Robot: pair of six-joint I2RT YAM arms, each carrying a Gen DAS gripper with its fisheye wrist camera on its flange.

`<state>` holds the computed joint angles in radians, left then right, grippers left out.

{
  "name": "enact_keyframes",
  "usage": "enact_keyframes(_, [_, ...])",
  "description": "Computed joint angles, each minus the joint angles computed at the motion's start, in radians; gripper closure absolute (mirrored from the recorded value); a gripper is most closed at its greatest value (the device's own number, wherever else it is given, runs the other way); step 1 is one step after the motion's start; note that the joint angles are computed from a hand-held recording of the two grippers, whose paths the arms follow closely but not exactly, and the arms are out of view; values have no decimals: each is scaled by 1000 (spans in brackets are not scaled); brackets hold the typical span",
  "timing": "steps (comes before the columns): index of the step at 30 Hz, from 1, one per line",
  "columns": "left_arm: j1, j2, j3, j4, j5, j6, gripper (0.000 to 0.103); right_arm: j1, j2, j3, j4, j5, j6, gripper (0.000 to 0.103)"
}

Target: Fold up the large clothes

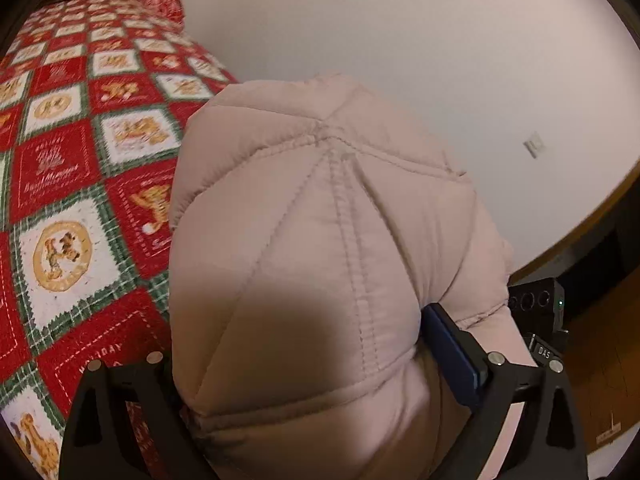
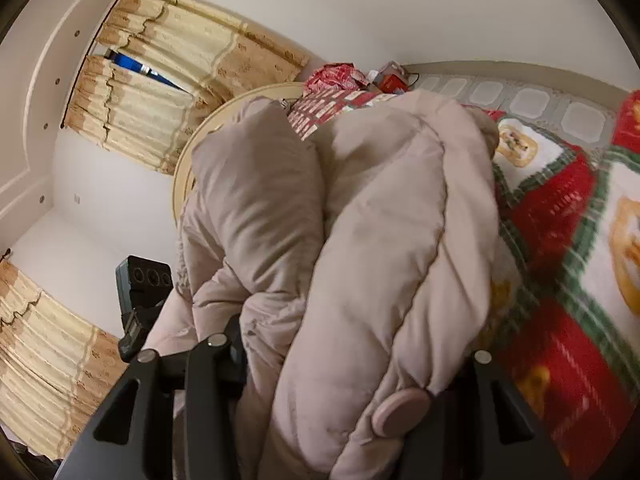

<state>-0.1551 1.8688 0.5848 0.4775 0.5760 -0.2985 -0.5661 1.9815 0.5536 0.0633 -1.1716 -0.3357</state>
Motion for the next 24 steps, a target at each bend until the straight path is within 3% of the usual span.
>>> enact_keyframes(3, [26, 51, -13, 62, 10, -13, 1, -26, 103, 87, -118, -43, -84, 55])
enact_keyframes(4, [31, 57, -23, 79, 8, -12, 1, -58, 125, 119, -207, -50, -176, 54])
enact_keyframes(8, [-41, 8, -57, 96, -98, -34, 1, -79, 80, 97, -243, -23, -227, 49])
enact_keyframes(10, [-84, -17, -52, 81, -170, -35, 1, -50, 5, 73, -199, -7, -124, 44])
enact_keyframes(13, [-116, -59, -71, 62, -227, -40, 1, -82, -109, 32, -246, 53, -97, 33])
enact_keyframes(19, [-120, -62, -73, 61, -258, -49, 1, -290, -331, -12, -519, 100, -353, 33])
enact_keyframes(22, [-119, -49, -55, 51, -268, -44, 1, -321, -547, -98, -482, 136, -330, 33])
enact_keyframes(24, [-119, -38, -38, 40, -281, -39, 1, -318, -699, -156, -440, 123, -297, 41])
